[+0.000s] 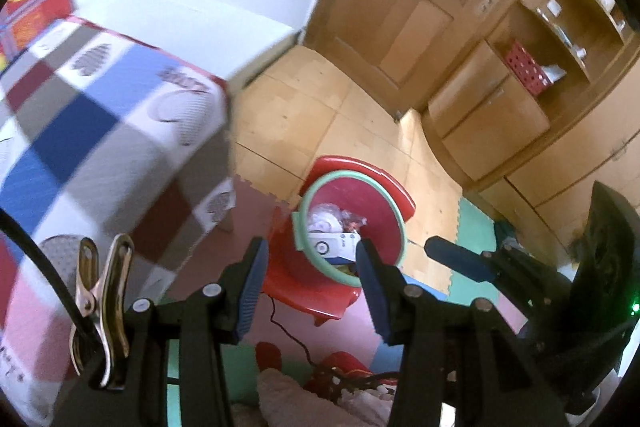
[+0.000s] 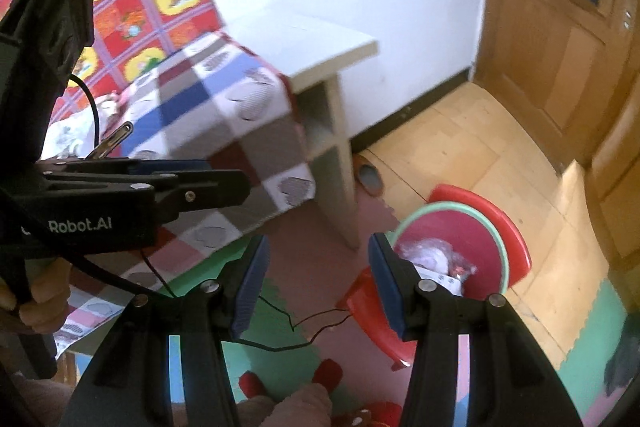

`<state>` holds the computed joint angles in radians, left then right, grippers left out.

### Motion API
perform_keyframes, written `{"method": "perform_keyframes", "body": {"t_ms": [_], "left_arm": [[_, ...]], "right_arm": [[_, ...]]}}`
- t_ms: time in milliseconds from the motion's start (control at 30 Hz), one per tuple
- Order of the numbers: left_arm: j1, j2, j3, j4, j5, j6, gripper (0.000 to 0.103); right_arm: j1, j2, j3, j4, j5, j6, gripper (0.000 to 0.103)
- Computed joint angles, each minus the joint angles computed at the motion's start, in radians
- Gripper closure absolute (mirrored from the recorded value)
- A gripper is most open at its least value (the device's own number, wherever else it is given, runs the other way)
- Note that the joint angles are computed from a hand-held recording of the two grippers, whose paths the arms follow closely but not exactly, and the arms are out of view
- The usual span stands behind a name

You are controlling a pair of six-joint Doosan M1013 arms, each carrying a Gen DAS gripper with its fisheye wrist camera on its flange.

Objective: Collect trash
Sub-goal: 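Move both tools back from the bucket to the trash on the bed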

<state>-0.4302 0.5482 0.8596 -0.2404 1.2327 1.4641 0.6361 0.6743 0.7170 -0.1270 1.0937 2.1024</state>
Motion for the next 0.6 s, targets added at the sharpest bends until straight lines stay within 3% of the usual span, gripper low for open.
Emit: {"method": "perform_keyframes", "body": {"t_ms": [400, 600], "left_arm": [[0.070, -0.130, 0.135, 0.070, -0.057, -0.079, 0.055], [0.109, -0.190, 0.185, 0.104, -0.075, -0.118, 0.055]], "right_arm": [[0.054, 0.103, -0.231, 0.051, 0.064, -0.099, 0.050], [0.084, 0.202, -0.441, 0.075, 0.150, -0.153, 0.051]]}}
